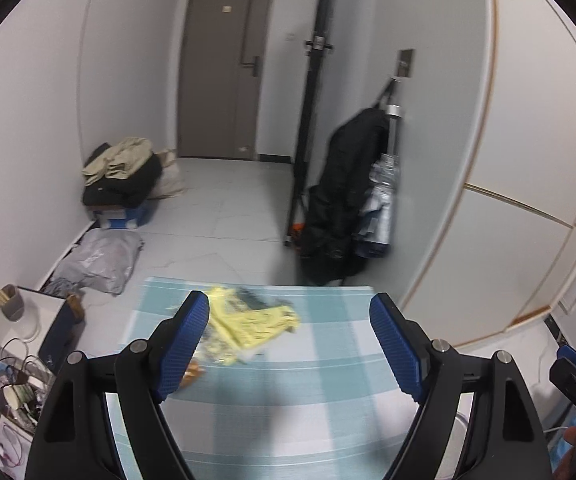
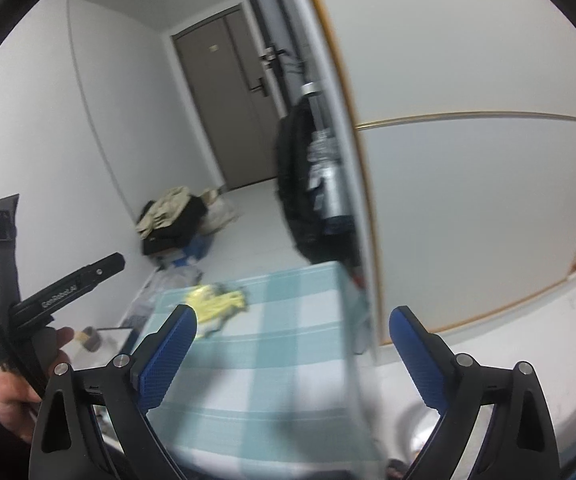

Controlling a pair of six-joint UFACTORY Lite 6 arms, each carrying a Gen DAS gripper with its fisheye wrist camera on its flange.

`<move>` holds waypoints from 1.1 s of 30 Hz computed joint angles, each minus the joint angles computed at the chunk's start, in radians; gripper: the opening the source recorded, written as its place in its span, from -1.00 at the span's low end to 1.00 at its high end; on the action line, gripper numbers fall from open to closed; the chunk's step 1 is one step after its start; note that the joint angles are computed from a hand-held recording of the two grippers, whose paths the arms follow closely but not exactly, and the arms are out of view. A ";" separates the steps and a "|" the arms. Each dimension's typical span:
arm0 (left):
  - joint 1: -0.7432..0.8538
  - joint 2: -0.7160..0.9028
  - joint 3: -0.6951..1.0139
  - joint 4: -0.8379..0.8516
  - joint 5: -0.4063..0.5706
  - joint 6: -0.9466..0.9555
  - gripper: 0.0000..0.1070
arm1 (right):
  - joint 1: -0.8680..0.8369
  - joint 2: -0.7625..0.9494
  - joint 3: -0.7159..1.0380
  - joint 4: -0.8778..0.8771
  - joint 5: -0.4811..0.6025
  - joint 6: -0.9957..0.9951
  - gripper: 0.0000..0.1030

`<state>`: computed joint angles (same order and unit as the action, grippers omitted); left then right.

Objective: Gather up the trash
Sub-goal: 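Move both empty grippers back over the table, then grasp the yellow-and-clear snack wrapper with the right gripper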

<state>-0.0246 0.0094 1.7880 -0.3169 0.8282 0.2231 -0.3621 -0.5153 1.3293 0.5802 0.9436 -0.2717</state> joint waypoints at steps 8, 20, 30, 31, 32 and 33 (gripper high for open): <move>0.174 0.035 -0.015 -0.108 0.016 0.148 0.50 | 0.473 0.115 0.041 -0.372 -0.195 0.407 0.90; 0.339 0.191 -0.010 -0.230 0.055 0.294 0.50 | 0.672 0.433 0.210 -0.507 -0.253 0.520 0.90; 0.407 0.340 0.177 -0.219 0.192 0.257 0.50 | 0.653 0.853 0.544 -0.458 -0.213 0.404 0.90; 0.411 0.367 0.207 -0.219 0.209 0.249 0.50 | 0.655 0.911 0.601 -0.466 -0.202 0.393 0.90; 0.417 0.390 0.236 -0.224 0.229 0.238 0.50 | 0.658 0.969 0.662 -0.476 -0.190 0.386 0.90; 0.420 0.408 0.258 -0.225 0.239 0.226 0.50 | 0.661 1.013 0.710 -0.475 -0.175 0.376 0.90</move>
